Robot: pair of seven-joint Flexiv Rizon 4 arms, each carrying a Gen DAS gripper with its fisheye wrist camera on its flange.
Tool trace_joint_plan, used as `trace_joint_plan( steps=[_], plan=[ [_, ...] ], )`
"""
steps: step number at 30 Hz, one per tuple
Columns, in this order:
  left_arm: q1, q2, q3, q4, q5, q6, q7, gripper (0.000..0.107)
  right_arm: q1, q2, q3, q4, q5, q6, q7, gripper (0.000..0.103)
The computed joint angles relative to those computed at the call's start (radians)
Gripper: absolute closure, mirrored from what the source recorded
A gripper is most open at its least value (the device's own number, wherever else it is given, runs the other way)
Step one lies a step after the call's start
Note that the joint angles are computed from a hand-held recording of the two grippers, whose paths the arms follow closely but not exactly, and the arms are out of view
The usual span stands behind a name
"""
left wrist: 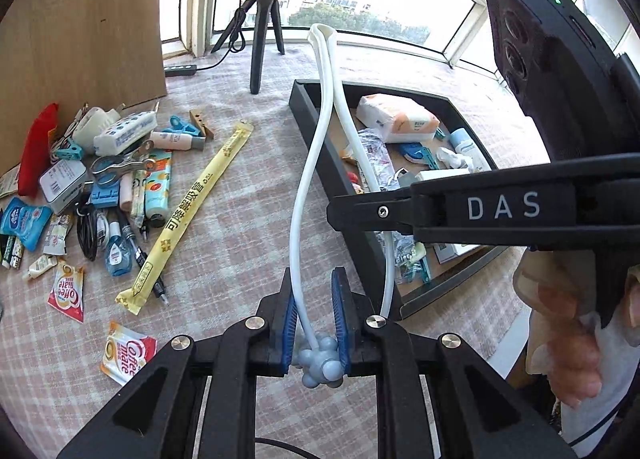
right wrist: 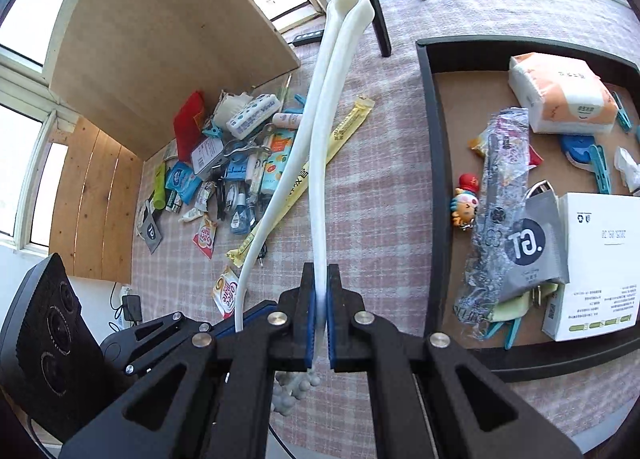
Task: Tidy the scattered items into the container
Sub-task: 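Carry the massager cable into the tray and open the left gripper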
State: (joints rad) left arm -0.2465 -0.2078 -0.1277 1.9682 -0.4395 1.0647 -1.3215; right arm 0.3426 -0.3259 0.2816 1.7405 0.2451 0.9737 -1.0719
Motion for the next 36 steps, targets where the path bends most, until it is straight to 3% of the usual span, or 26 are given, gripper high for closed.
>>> trace_joint_plan(
  steps=[9,12,14,16,17,18,20,28,36],
  plan=[
    [-0.098,-0.203,-0.039,-0.323,0.146,-0.102,-0.097,0.101,-0.104,0.133,-0.081,0.156,-0.010,0.042,0.047,0.098],
    [-0.158,-0.271,-0.013,-0.440,0.235,-0.126,-0.162,0.101,-0.144,0.151,-0.103,0.168,-0.001,0.031,0.046,0.098],
    [-0.205,-0.320,0.021,-0.537,0.315,-0.173,-0.221,0.090,-0.151,0.156,-0.129,0.183,-0.057,0.040,0.086,0.098],
    [-0.253,-0.360,0.068,-0.630,0.405,-0.236,-0.297,0.068,-0.139,0.166,-0.167,0.221,-0.211,0.063,0.167,0.095],
    [-0.268,-0.370,0.082,-0.656,0.441,-0.246,-0.323,0.058,-0.136,0.171,-0.181,0.231,-0.288,0.050,0.204,0.088],
    [-0.270,-0.372,0.083,-0.663,0.459,-0.244,-0.334,0.058,-0.142,0.176,-0.184,0.239,-0.322,0.055,0.214,0.081],
    [-0.259,-0.363,0.070,-0.652,0.462,-0.230,-0.338,0.058,-0.157,0.182,-0.179,0.247,-0.335,0.071,0.214,0.077],
    [-0.222,-0.313,0.073,-0.577,0.479,-0.189,-0.367,0.058,-0.176,0.146,-0.139,0.186,-0.236,0.047,0.134,0.072],
    [-0.143,-0.170,0.104,-0.364,0.496,-0.123,-0.400,0.058,-0.122,0.073,-0.094,0.080,-0.189,0.021,0.060,0.067]
  ],
)
